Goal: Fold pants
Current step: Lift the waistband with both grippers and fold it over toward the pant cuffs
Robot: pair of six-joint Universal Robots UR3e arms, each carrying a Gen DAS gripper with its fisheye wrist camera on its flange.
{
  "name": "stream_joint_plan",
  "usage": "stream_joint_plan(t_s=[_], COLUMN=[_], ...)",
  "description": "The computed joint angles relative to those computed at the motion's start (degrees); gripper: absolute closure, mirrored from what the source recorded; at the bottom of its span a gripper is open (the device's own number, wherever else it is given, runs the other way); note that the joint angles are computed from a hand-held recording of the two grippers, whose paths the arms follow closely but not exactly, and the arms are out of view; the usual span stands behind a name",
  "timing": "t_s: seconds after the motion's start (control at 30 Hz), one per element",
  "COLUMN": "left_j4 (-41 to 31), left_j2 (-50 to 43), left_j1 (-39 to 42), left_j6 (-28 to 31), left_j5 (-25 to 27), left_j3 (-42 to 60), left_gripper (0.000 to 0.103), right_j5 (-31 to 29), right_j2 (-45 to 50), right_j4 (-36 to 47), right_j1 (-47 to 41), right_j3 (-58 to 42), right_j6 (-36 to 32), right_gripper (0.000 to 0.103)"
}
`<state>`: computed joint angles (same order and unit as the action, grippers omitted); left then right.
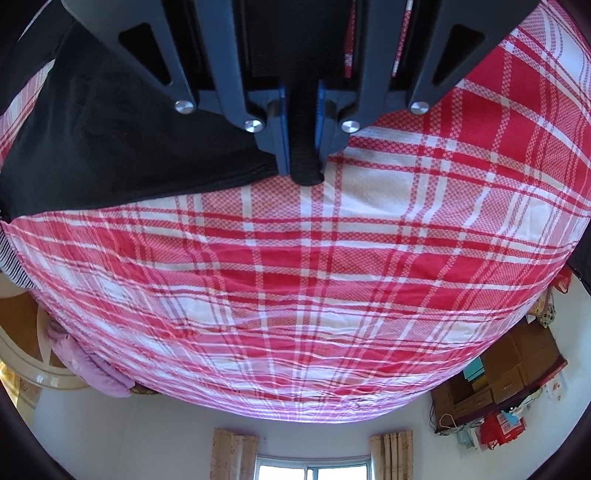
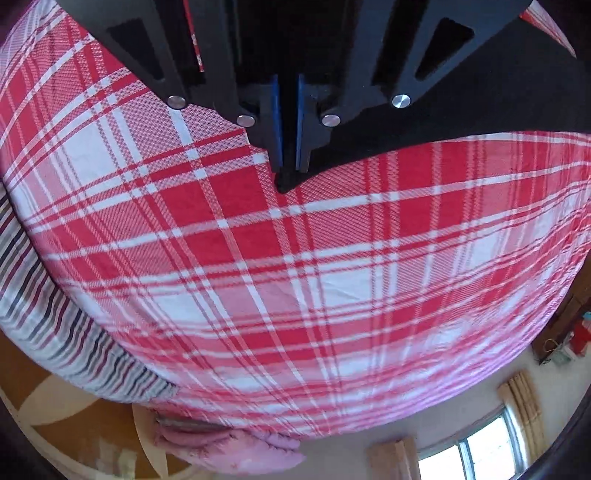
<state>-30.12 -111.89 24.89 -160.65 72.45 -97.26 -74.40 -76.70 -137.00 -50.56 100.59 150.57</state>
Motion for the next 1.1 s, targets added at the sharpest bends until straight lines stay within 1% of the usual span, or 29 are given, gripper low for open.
stream_joint_plan(t_s=[0.17,0.23,0.3,0.4,0.47,0.5,0.53,0.6,0.67,0.7,0.73,0.77,0.83,0.87,0.9,0.93,1.0,1.07,1.1], left_j4=[0.77,1.79,2.72,4.06,4.85,5.37,5.80,6.46,6.66,6.34,5.77,5.40,2.68,0.05,-2.11,-2.21,-3.16,-4.54,-4.43], left_j2=[4.82,7.11,8.99,11.72,13.18,14.52,15.53,17.98,20.21,21.81,22.89,24.11,27.30,28.89,30.60,32.01,33.18,33.17,33.07], left_j1=[3.86,5.56,6.82,8.93,10.29,11.51,12.70,15.62,18.07,19.95,21.09,22.11,25.26,26.77,27.77,28.09,28.80,29.54,29.90], left_j6=[1.65,2.10,2.16,1.57,1.80,2.22,2.68,4.04,5.38,6.62,7.71,8.76,12.74,15.48,18.12,19.69,21.42,21.90,21.90], left_j5=[-5.55,-8.54,-10.80,-13.96,-15.87,-17.39,-18.98,-22.46,-25.46,-27.87,-29.21,-30.12,-33.95,-36.14,-37.19,-36.58,-36.70,-36.97,-37.37], left_j3=[-3.87,-5.98,-7.74,-10.55,-12.35,-13.98,-15.38,-18.65,-21.47,-23.51,-24.78,-26.12,-29.42,-30.75,-32.15,-33.68,-35.27,-35.48,-35.73], left_gripper=[0.091,0.091,0.091,0.091,0.091,0.091,0.091,0.091,0.091,0.091,0.091,0.091,0.091,0.091,0.091,0.091,0.091,0.091,0.091], right_j5=[7.73,13.02,18.13,26.81,32.18,34.63,36.99,39.45,39.68,39.07,38.12,36.87,33.05,31.17,29.04,27.45,26.46,26.83,27.11], right_j2=[-10.88,-17.16,-23.14,-33.63,-40.54,-43.75,-46.85,-50.80,-52.47,-52.13,-51.81,-51.32,-49.25,-48.32,-47.58,-47.10,-47.83,-49.92,-51.42], right_j4=[1.43,3.86,7.43,17.38,27.60,34.79,44.22,62.71,81.39,89.36,97.15,103.33,113.82,116.44,117.65,115.73,110.32,106.01,103.69], right_j1=[-3.82,-7.48,-11.67,-20.20,-26.57,-30.23,-34.64,-43.14,-51.83,-55.77,-60.28,-64.33,-73.08,-75.97,-78.33,-78.29,-75.88,-72.95,-71.13], right_j3=[5.91,8.85,11.17,14.30,15.34,14.88,13.61,9.82,4.95,2.35,-0.06,-2.00,-5.11,-5.81,-5.89,-5.17,-2.77,-0.02,1.40], right_j6=[-3.57,-6.27,-9.30,-17.34,-25.32,-30.45,-36.88,-49.88,-63.96,-70.10,-76.42,-81.65,-91.10,-93.68,-95.56,-94.74,-90.38,-86.40,-83.88], right_gripper=[0.097,0.097,0.097,0.097,0.097,0.097,0.097,0.097,0.101,0.101,0.103,0.103,0.103,0.103,0.103,0.103,0.103,0.102,0.095])
